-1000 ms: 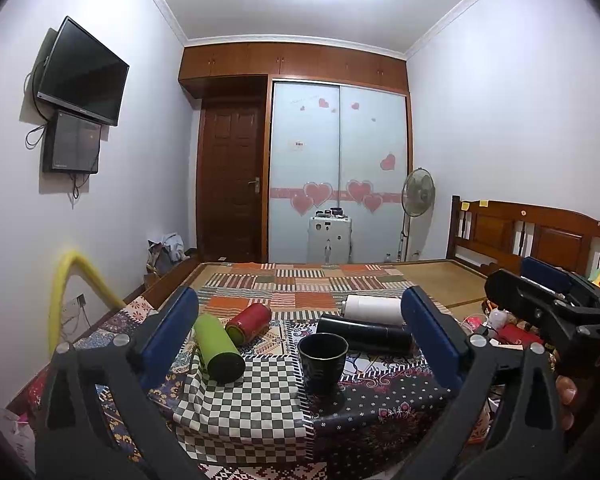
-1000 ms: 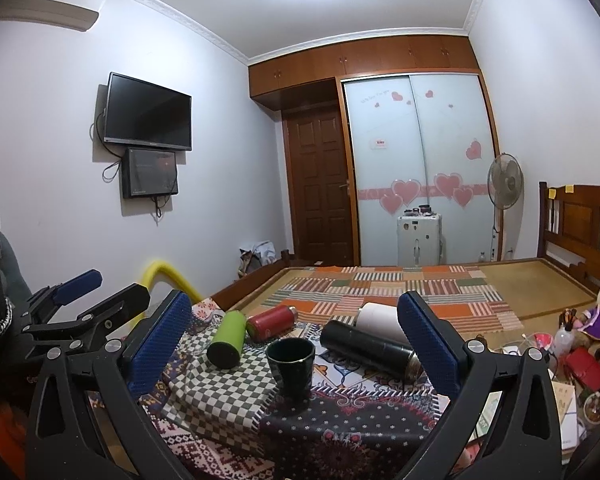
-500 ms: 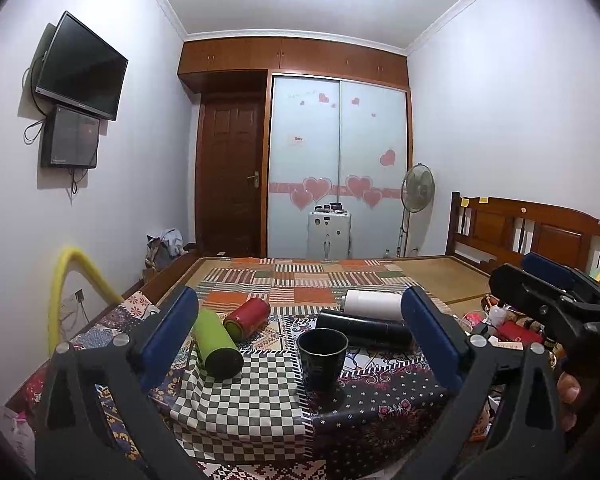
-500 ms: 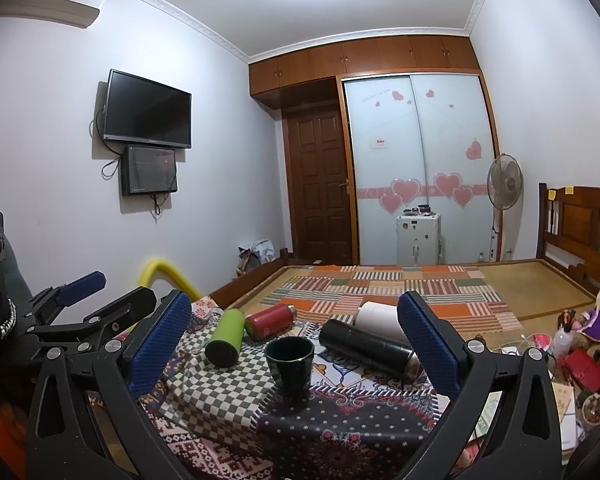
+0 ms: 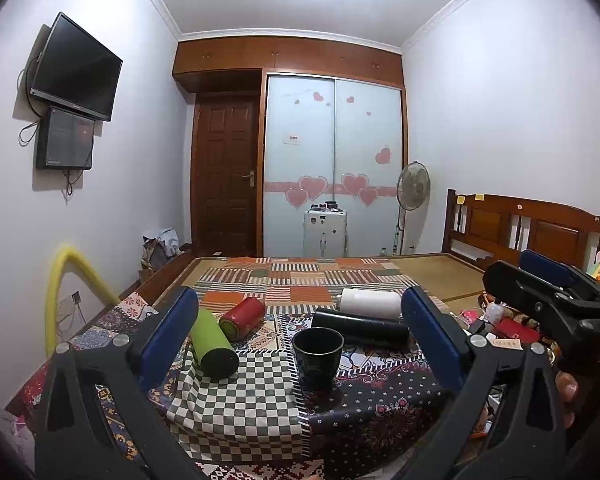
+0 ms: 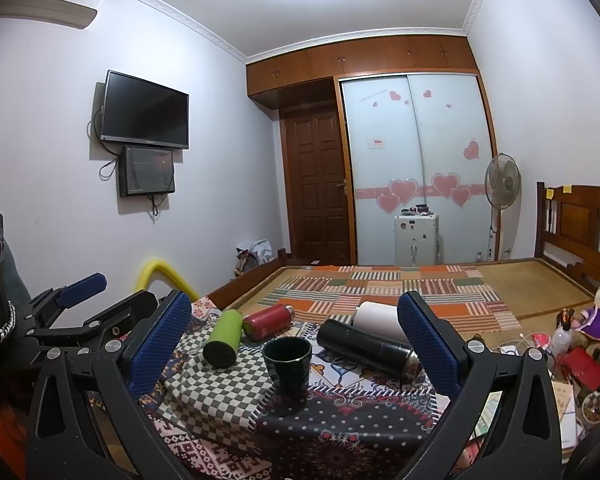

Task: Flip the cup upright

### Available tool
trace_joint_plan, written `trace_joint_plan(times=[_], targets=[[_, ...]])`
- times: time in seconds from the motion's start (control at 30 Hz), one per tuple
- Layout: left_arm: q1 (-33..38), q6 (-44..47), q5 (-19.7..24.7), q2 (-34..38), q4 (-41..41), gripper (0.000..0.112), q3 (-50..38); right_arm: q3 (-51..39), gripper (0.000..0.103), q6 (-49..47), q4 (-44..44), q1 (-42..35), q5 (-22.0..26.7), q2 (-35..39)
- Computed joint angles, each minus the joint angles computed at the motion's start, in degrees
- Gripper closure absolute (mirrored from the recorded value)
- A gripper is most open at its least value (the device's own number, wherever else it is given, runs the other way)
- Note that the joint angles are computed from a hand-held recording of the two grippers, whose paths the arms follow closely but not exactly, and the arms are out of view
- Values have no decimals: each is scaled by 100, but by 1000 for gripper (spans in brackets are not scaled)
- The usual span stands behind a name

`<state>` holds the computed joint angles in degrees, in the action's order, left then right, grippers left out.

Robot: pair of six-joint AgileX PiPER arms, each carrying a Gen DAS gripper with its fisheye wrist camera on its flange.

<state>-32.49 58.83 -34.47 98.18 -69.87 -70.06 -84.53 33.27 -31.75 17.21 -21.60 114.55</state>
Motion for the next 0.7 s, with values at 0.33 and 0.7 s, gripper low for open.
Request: trace_joint_plan(times=[0.33, 0.7], targets=[[78, 105, 213, 6, -106, 9, -82, -24, 0, 25, -22, 2, 34, 2], [107, 102, 256, 43, -127, 9, -139, -56, 0, 78, -76, -1, 59, 23]])
